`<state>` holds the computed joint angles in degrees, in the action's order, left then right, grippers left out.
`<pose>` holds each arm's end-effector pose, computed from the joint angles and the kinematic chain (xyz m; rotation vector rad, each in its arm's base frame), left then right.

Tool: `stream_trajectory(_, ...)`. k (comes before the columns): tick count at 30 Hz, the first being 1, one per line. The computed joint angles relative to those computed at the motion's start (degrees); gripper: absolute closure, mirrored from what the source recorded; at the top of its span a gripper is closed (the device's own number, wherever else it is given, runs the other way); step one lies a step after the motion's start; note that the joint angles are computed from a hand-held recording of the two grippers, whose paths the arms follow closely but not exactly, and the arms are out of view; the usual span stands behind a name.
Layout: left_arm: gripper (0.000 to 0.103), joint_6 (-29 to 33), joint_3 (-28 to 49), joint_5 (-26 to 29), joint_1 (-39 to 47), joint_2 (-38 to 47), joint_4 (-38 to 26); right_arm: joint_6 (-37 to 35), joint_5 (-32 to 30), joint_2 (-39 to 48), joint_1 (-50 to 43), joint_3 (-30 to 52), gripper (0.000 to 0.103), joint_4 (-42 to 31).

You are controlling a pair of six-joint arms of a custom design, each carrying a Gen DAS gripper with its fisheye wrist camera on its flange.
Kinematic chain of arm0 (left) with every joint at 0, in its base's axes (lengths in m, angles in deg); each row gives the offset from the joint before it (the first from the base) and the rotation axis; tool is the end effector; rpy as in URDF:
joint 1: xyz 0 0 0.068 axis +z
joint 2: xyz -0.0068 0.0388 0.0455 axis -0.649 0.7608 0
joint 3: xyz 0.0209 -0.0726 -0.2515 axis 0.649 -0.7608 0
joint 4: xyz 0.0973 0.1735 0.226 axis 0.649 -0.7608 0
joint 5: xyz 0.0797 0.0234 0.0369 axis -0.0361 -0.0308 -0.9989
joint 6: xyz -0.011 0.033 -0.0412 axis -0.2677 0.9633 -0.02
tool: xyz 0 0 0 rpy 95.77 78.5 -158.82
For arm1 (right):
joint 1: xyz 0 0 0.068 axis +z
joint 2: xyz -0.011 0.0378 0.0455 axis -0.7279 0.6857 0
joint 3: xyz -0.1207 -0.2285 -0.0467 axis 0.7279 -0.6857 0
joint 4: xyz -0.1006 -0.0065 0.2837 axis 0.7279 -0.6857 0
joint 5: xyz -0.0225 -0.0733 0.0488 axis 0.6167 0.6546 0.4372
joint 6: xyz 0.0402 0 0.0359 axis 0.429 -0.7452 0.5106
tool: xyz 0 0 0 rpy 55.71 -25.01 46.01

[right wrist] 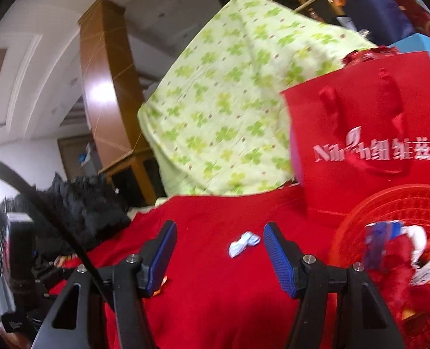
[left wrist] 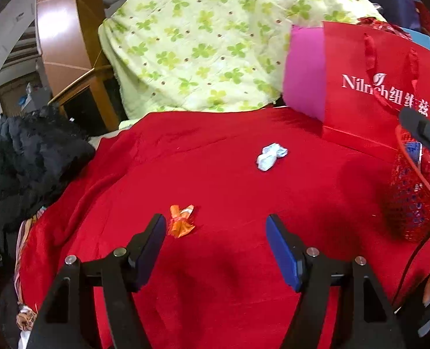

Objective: Collect trash
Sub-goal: 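Move both open tools back toward the two small candy wrappers, then grasp the light-blue candy wrapper with the right tool while the left tool grasps the orange wrapper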

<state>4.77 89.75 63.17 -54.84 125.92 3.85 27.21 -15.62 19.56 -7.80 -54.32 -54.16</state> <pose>0.2021 -0.0505 0.2957 0.5122 2.1212 0.0293 0.1083 0.0582 0.2812 0.2986 1.7117 0.2152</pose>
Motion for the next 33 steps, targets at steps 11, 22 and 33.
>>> stream_trajectory(11, 0.031, 1.2, -1.1, 5.0, 7.3, 1.6, 0.7, 3.1, -5.6, 11.4, -4.1, 0.9, 0.037, 2.3)
stream_trajectory(22, 0.031, 3.0, -2.2, 9.8, 15.8, 7.7, 3.5, 5.9, -11.2, 15.2, -9.7, 1.3, 0.037, 2.3)
stream_trajectory(33, 0.031, 3.6, 0.0, 15.0, 25.4, 20.1, 7.2, 8.6, -23.2, 24.5, -18.3, 3.3, 0.037, 5.6)
